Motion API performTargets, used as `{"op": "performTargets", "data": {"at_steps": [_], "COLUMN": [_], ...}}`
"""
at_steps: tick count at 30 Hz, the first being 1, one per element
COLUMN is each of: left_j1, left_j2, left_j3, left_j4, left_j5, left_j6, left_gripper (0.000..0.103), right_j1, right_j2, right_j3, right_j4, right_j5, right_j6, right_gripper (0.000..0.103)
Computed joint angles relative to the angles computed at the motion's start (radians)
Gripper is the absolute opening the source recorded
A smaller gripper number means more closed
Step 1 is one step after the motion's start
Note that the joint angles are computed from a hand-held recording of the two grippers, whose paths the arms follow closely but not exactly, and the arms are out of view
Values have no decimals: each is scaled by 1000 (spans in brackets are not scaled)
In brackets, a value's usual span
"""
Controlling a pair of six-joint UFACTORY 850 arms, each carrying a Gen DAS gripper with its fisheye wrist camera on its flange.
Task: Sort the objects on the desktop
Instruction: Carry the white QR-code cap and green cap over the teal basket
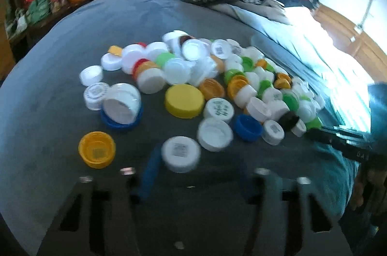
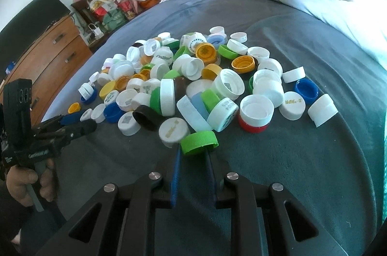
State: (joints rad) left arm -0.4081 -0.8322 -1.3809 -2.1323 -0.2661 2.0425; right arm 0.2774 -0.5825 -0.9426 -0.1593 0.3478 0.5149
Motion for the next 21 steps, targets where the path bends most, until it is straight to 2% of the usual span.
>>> {"op": "performTargets", "data": {"at_steps": [1,3,7,13,17,18,20,21], "left_j1": [6,12,-6,-16,-20,-20,-20,-21], "left_j2": [-3,1,39,100,100,101,110,112], "left_j3": [-8,-9,23,67,53,54,66,69], "left_j4": [65,100,-58,-160,-95,-96,-98,-103], "left_j5": [3,-3,26,14,28,30,23,26], "left_j6": [-76,-116,68,172,84,79,75,78], "left_gripper": [25,25,25,25,25,25,25,25], "right_j1": [2,2,0,24,36,35,37,36], "right_j2": [2,4,20,112,121,117,108,101], "right_j3": [0,1,9,74,72,72,79,80], "right_j4": [18,40,39,107,132,121,161,174], "right_j5": [0,2,11,47,2,-7,-19,-19], "right_j6": [-14,-34,-31,-114,-178,-173,-216,-228], "right_gripper": [20,16,7,6,8,13,44,50]}}
